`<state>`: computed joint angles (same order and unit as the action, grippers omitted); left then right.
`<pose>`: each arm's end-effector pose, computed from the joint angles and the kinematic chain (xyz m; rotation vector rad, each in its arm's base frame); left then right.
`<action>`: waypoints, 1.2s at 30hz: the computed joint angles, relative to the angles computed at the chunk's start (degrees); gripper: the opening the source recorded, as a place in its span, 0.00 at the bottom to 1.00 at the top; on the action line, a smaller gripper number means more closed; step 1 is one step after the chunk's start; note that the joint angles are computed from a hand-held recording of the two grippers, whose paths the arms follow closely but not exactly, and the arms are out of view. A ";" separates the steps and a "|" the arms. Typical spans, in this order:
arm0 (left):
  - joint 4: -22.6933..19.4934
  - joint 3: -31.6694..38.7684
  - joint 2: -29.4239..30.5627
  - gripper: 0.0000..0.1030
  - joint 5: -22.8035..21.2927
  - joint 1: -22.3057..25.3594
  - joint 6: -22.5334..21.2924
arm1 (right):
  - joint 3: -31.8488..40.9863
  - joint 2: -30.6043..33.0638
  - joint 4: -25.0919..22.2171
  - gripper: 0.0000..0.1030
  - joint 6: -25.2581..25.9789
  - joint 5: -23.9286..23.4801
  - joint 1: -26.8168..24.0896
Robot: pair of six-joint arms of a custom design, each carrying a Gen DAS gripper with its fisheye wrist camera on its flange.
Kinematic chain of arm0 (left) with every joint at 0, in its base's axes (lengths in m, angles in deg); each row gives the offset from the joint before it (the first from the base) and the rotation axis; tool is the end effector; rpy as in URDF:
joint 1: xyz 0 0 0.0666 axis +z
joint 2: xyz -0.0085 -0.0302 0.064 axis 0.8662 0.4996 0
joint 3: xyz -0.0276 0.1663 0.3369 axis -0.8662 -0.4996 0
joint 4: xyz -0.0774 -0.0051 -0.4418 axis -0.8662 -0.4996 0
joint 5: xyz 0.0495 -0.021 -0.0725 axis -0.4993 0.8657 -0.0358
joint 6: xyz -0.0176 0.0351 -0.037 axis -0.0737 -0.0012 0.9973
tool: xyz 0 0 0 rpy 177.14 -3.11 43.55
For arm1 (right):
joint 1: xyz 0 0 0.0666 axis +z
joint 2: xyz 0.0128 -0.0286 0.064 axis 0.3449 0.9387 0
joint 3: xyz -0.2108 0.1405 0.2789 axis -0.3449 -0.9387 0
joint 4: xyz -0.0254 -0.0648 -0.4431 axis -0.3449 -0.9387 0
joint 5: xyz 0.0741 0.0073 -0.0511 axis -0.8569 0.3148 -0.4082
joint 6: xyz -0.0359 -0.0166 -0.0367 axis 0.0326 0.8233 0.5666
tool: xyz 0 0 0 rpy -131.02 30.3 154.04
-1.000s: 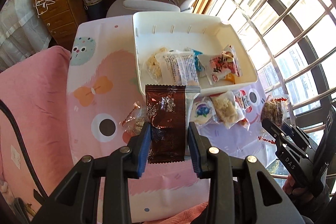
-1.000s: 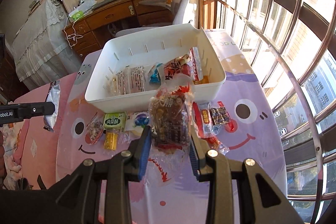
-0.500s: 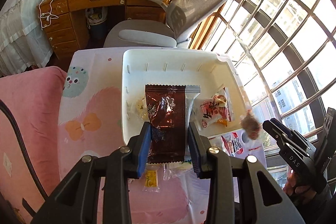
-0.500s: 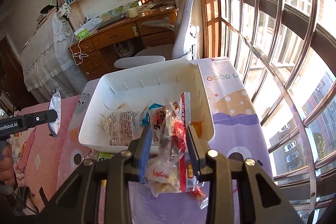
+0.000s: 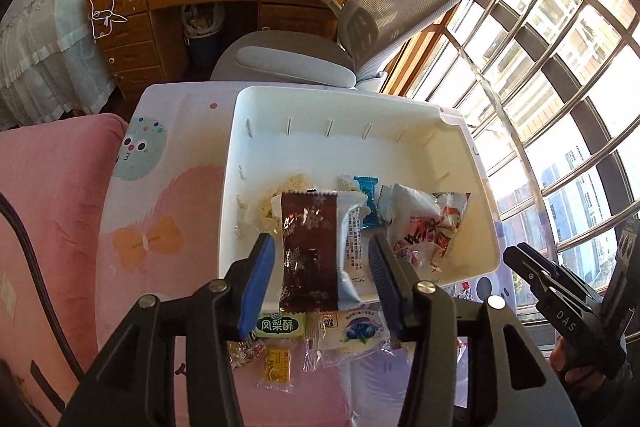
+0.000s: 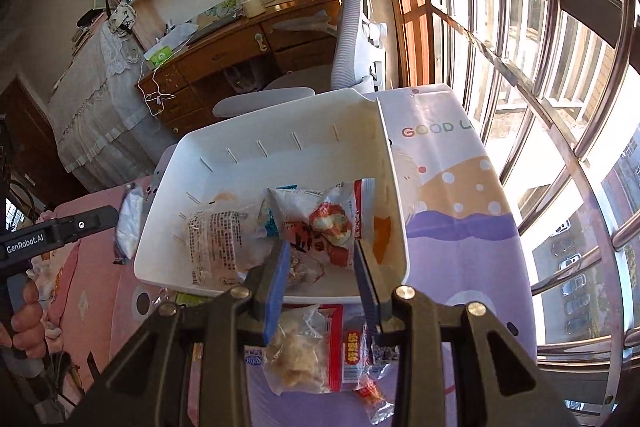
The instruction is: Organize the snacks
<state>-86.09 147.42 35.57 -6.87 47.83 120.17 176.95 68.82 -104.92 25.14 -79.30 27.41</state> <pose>0.5516 -0.1130 0.5326 -0.7689 2.5127 -0.0897 0.6555 0.0994 0.5036 -0.6919 2.4813 0.5773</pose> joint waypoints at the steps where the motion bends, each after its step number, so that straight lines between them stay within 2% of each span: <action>1: 0.05 -0.13 -0.03 0.53 -0.08 -0.06 0.25 | 0.29 0.23 -0.40 0.33 -0.07 -0.15 -0.08; 9: -0.40 -1.31 -1.18 0.56 -0.93 -0.59 1.88 | 1.29 0.93 -2.30 0.33 -0.60 -1.18 -0.58; 19: 0.14 -7.23 -7.73 0.56 -2.60 -1.14 3.74 | -0.83 -1.14 -3.94 0.33 -1.71 -2.07 -0.53; 29: 0.68 -15.36 -16.99 0.59 -2.22 -0.58 2.25 | -11.00 -9.47 -1.15 0.33 -6.80 -0.42 0.61; 36: 0.84 -20.64 -23.10 0.60 -0.17 0.45 -0.14 | -19.87 -16.77 1.09 0.33 -10.22 1.30 2.66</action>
